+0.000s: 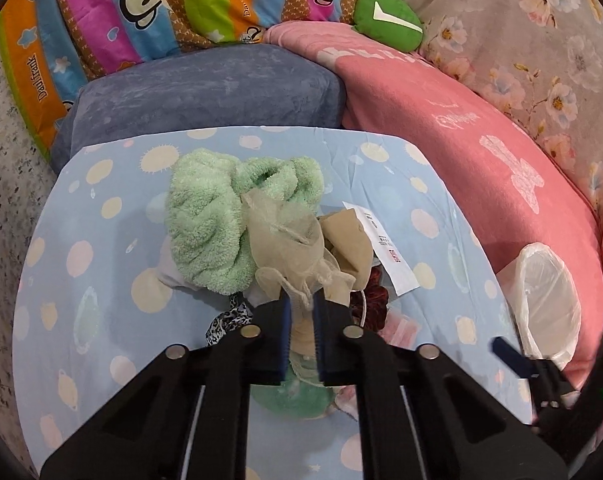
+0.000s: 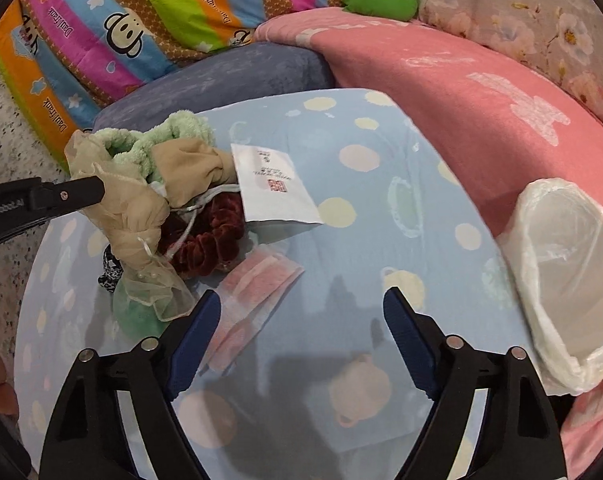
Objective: Collect trash
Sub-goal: 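Grasp the beige mesh bag with the left tool while the right tool grasps the pink wrapper, then carry the mesh bag and pink wrapper to the bin and release both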
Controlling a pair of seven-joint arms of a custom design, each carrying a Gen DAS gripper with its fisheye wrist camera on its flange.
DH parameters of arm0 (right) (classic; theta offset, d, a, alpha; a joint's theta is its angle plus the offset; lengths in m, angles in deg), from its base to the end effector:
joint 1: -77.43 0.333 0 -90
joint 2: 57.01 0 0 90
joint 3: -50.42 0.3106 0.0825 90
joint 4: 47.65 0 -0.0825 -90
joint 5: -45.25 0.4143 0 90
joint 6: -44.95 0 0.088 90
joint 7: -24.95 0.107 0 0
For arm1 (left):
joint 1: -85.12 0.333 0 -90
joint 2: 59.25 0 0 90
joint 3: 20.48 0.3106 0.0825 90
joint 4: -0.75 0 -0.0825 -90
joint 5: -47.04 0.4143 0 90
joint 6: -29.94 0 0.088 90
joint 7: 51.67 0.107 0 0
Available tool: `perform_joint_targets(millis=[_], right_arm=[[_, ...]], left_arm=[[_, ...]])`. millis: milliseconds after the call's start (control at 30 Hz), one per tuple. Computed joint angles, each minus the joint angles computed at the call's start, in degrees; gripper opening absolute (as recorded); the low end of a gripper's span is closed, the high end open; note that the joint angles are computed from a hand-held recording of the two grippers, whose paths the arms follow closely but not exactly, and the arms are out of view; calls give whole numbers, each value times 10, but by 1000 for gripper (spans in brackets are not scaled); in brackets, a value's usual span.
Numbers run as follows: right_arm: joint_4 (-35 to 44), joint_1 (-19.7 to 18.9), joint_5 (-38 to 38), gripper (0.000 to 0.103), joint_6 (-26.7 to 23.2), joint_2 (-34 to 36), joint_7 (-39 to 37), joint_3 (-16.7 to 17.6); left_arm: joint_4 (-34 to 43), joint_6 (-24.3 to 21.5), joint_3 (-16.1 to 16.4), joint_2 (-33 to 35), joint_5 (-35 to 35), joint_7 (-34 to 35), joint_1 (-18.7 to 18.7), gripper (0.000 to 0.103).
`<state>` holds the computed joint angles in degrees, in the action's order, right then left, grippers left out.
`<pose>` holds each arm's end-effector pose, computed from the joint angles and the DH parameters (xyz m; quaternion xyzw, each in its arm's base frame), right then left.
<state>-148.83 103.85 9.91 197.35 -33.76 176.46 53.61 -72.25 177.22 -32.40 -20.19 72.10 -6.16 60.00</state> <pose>0.6126 0.3626 0.3628 -0.6446 0.7026 -0.1896 0.2344 0.6677 -0.4532 0.4138 -0.6431 0.6927 -0.2969 0.1361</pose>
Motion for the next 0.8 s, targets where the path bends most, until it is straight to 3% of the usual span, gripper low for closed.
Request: perform_joint_targets(millis=[167,333,433,567,800], right_arm=[[57,-9,47,61,-5,59,-47,19],[89,-18,103,23,-10,95,-102,37],[79,-13,109,8,0,84,-117,35],[39,-6,95,7,24,41,-105,20],[-22,11,-8,7,39,-57,-14,-21]], left_arm=[[-39,26,-4,-25,-1,-2,13,6],[-57,38,-8,-42,-6,-2,20,6],[-61,43,-9,-52,-2,0,20,6],[-48,46,-7,-58,6,-1,14,6],[25,43,-15,-41,16,30,-9,6]])
